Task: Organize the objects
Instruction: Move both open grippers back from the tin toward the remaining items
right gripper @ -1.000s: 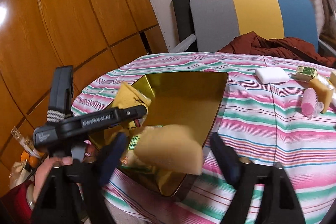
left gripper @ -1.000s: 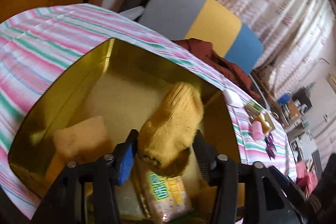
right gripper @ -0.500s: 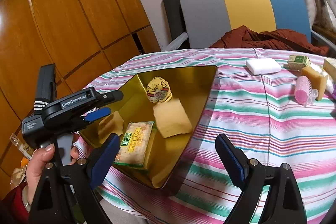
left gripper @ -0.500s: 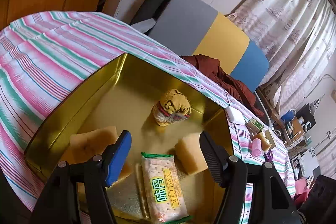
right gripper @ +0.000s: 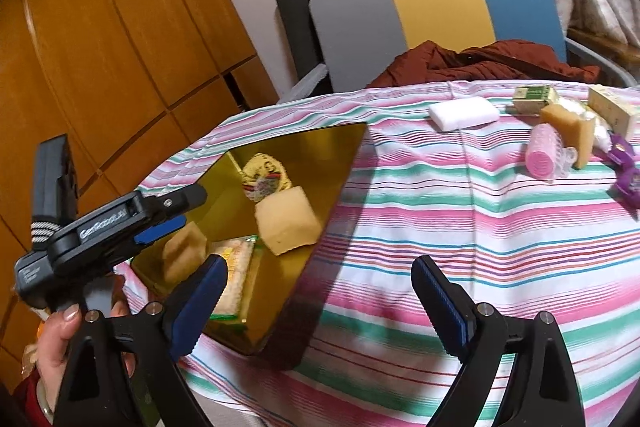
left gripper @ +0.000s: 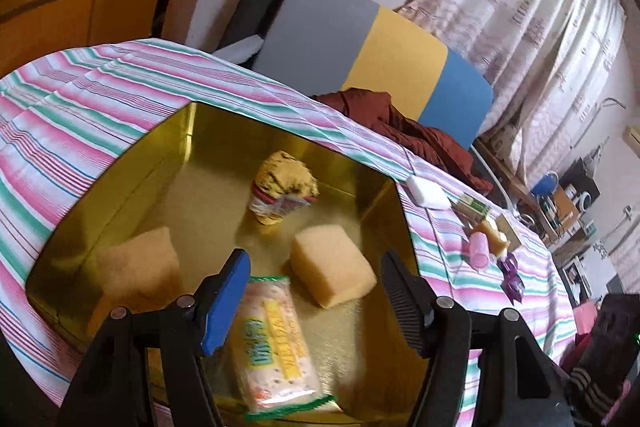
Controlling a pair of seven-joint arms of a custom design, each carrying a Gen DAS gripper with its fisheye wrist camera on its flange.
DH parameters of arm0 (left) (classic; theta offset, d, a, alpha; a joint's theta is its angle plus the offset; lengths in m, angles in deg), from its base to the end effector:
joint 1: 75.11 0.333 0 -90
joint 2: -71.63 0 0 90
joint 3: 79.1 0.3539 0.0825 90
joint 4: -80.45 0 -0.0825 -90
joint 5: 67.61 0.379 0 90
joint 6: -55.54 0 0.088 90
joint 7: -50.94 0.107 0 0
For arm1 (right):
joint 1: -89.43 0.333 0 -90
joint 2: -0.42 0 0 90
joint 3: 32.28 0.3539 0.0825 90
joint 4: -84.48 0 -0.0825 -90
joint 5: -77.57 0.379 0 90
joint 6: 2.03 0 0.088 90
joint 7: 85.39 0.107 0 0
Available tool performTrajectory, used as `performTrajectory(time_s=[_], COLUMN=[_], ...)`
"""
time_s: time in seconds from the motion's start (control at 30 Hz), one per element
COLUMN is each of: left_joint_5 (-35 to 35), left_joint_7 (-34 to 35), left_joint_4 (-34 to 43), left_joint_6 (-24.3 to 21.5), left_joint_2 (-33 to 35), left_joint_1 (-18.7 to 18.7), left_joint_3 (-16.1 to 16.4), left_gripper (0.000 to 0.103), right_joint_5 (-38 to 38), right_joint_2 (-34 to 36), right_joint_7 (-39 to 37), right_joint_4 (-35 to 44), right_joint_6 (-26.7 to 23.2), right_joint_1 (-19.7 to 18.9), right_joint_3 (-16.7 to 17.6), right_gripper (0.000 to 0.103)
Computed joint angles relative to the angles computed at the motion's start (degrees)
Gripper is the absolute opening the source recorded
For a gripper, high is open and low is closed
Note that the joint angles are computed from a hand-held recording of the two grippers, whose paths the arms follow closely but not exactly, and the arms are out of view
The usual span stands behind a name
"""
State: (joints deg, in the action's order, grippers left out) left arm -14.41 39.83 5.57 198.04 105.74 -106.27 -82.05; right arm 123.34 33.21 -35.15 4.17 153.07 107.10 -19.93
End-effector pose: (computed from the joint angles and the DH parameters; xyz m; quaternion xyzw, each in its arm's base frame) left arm 0.6532 -0.4330 0.4926 -0.7945 0.4207 -0.3756 0.2251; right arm 0.7024 0.3262 0.4870 -0.7696 0.4442 -0.0385 0.4571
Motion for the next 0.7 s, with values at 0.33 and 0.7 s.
performTrajectory(time_s=[0.33, 0.7], left_joint_5=[-4.4, -13.3], left_joint_7=[11.5, 24.0], left_joint_4=[8.7, 18.7], left_joint_6=[-0.2, -0.2], left_joint_2=[5.4, 12.0], left_joint_1=[-1.4, -3.4], left_joint_3=[-1.4, -2.4], left_gripper=[0.068, 0.068], right_joint_5=[-6.3, -13.7], right_joint_2=[1.8, 4.2], right_joint_7=[9.1, 18.6], right_joint_4=[1.8, 4.2], right_joint_6=[0.8, 0.2], right_joint_1=[0.8, -0.2], right_joint_3=[-4.6, -8.2], right_gripper=[0.094, 0.094])
